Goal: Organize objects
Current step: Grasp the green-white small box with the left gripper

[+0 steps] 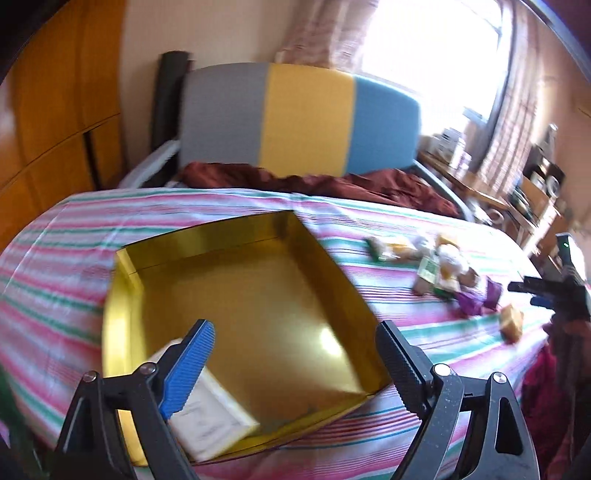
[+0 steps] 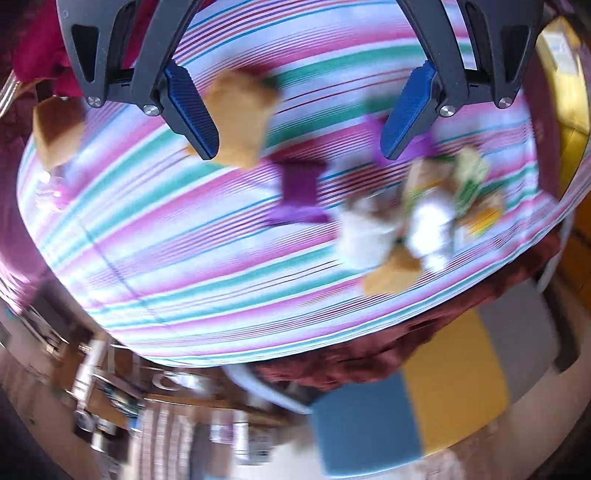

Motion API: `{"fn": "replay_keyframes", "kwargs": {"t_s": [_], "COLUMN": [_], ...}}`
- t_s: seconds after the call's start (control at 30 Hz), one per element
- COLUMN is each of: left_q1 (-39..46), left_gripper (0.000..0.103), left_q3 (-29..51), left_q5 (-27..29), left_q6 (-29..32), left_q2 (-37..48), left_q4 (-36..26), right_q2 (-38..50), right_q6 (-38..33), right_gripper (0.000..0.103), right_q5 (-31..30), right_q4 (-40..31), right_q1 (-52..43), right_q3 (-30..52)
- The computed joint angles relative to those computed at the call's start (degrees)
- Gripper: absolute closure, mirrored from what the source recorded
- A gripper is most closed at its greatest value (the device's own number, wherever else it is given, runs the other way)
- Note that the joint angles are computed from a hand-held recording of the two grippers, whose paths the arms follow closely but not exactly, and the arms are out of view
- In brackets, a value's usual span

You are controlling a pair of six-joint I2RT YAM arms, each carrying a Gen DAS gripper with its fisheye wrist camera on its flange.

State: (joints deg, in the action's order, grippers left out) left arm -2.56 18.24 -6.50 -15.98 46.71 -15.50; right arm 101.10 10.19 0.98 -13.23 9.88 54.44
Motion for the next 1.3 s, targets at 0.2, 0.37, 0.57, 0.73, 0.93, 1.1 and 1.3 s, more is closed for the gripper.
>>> {"fn": "replay_keyframes", "kwargs": {"t_s": [0.2,0.37,0.57,0.73,0.93,1.1,1.3], "left_q1": [-14.3,-19.9,-21.7,-19.9,-18.5,-17.5,-17.5], "left_gripper": [0.013,0.013,0.027,0.033,0.033,0.062,0.072], "left_q3": [8.3,18.9,34.4,45.8,57.0,64.3,58.1], "left_q5": [-5.8,-6.4,-7.1,-4.2,-2.1,1.2,2.5], "left_q6": [-0.7,1.3,5.2,6.3,6.8,5.3,0.2], "left_q2": [18.8,36.5,55.2,67.4,76.9,83.4,80.3], "left_q4": [8.9,13.1,11.2,7.9,3.9,0.2,3.8], "right_q2": [2.6,1.6,2.4,2.7,3.1,3.0,2.1], "right_q6": [4.0,6.2,6.1,5.7,5.5,5.0,1.1], "right_gripper": [0.012,0.012,0.012,0.012,0.012,0.012,0.02], "right_q5": [-4.9,-7.5,-10.9,-12.4,-14.1,-15.3,-23.7], "right_q4": [3.6,5.8,5.7,6.1,5.9,6.1,7.8], "right_q1": [-7.3,-9.7,-10.2,-10.4,-11.3,-11.2,-10.2], "right_q3": [-0.3,-1.0,-0.6,-0.4,-0.2,-0.1,-0.8]}}
